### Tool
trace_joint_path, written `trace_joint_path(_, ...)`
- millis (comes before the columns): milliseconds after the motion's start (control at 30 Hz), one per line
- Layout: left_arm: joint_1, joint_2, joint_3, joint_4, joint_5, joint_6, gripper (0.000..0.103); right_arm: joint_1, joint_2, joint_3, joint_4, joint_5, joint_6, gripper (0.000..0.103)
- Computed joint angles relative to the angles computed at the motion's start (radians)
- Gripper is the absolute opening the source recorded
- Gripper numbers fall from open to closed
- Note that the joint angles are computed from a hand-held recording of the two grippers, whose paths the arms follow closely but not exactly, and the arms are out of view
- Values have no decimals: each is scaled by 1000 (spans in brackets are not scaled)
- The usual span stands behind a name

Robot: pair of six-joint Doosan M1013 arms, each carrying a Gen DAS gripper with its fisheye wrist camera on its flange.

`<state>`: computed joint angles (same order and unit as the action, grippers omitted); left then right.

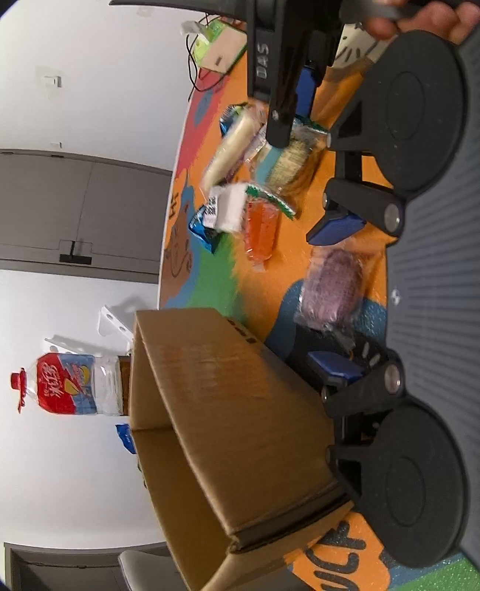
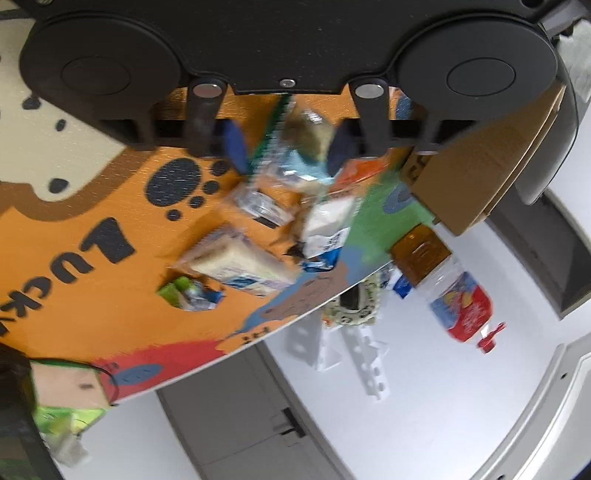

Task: Organize snacks
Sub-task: 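Grasp the purple snack pack with the left gripper while the right gripper grasps a green-and-blue cake pack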

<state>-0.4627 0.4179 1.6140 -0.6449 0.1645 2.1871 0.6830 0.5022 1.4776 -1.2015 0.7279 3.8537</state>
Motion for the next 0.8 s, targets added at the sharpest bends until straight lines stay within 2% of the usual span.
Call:
trace_joint_path(100, 12, 6, -9, -74, 40, 44, 59, -3, -17, 38, -61, -45, 105, 24)
trace_joint_path(267, 20, 5, -7, -189, 73, 156, 46, 16, -25, 44, -83, -4, 99, 20)
trace_joint_path(367, 25, 3, -6, -236, 97, 204, 44, 28, -33, 40, -65, 38, 70, 19)
trace_joint_path(500, 33, 3, -8, -328, 150, 288, 41, 46, -47, 39, -34, 79, 10, 3)
trace_joint_path(700, 45, 4, -13, -427, 252, 390, 38, 59, -58, 39, 26, 116, -52, 2)
trace_joint_path(800, 44, 3, -12, -438, 260, 410, 40, 57, -57, 28, 65, 131, -96, 10)
